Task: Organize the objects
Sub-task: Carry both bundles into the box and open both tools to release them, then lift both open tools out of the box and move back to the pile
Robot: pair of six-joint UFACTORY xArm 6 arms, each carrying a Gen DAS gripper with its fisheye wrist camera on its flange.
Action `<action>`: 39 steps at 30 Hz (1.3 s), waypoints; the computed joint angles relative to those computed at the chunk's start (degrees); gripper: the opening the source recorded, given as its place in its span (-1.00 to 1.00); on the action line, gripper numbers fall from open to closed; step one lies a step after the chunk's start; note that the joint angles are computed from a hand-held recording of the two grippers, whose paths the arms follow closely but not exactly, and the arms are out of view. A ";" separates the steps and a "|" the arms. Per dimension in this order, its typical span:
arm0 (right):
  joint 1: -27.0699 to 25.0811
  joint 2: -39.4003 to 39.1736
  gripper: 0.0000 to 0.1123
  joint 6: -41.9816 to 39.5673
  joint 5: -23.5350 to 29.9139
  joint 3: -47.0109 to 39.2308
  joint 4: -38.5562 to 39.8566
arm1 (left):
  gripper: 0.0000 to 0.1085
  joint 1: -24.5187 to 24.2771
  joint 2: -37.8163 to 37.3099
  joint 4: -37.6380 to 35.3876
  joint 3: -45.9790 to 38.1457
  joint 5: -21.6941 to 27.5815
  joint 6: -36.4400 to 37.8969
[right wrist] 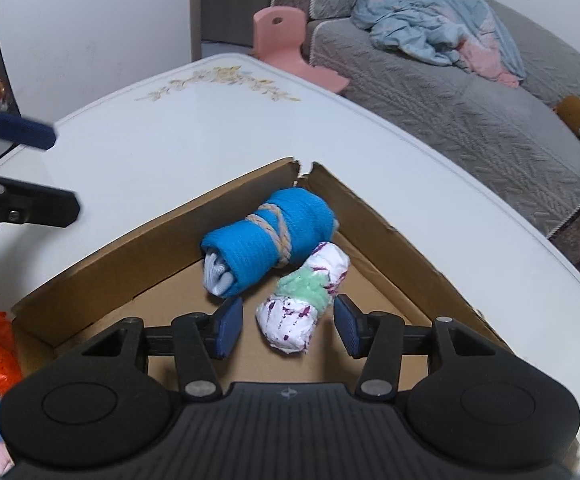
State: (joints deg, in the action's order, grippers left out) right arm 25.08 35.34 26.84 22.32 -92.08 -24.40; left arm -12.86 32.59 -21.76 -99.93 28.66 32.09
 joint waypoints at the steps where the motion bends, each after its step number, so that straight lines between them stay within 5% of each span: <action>1: -0.03 -1.11 -0.16 1.68 -0.64 1.44 -1.46 | 0.56 0.35 -0.81 -0.99 1.30 -0.22 0.63; 21: 0.76 -6.68 0.05 8.79 -1.71 6.52 -8.55 | 0.57 -3.60 -2.60 -5.82 2.65 0.54 5.38; 39: 1.99 -15.81 0.33 28.99 -3.42 16.32 -27.33 | 0.60 -3.06 -11.14 -14.06 12.78 -3.00 14.91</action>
